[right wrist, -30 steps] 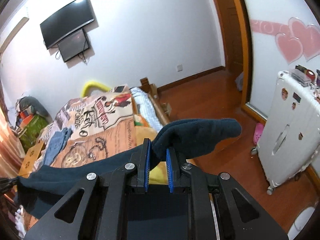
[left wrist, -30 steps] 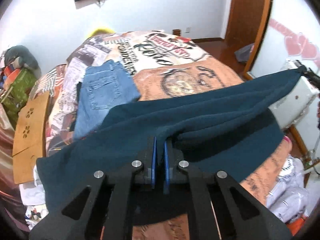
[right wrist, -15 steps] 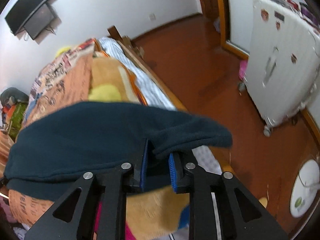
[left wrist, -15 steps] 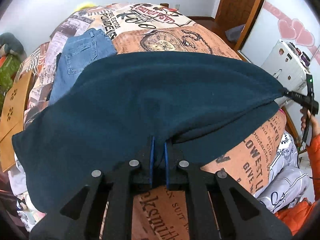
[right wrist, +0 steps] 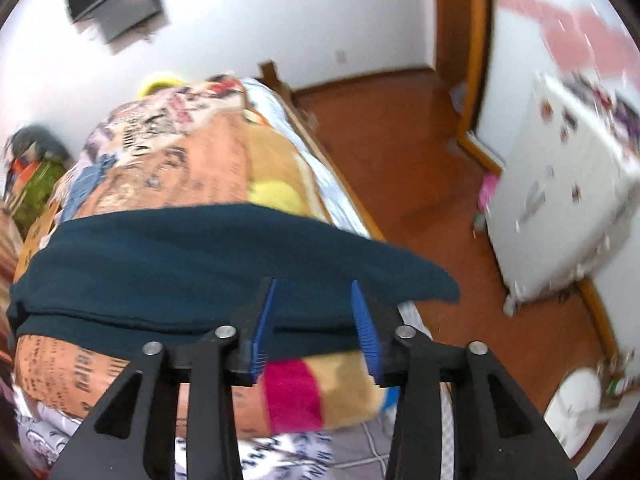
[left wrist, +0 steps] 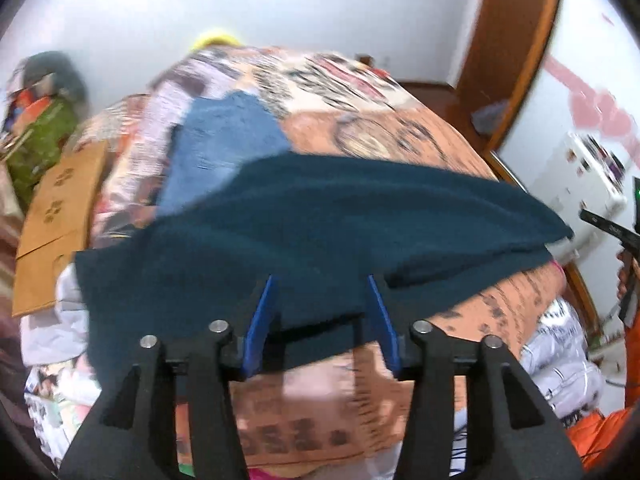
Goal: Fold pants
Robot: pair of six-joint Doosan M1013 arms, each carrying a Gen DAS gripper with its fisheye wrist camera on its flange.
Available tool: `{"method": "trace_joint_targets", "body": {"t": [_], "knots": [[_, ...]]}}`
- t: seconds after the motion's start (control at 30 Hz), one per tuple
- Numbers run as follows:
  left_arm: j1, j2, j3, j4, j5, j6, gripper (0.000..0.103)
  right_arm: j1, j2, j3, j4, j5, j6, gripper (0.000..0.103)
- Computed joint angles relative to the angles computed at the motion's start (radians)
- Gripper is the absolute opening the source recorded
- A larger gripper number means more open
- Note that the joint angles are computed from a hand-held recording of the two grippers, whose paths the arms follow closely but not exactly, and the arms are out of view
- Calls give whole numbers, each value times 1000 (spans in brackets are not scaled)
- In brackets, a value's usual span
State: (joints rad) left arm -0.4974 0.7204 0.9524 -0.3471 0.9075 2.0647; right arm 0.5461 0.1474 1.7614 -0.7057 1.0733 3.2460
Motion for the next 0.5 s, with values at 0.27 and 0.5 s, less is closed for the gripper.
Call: {"method": "trace_joint_targets", "body": {"t": [0.27,0.5], "knots": [[72,48,-98,165,-58,-226,53,-23,112,-184,-71,-115,-251,37],[129,147,-247,279,12,-334,53,-58,251,-383,4,-276,-521,40]]}}
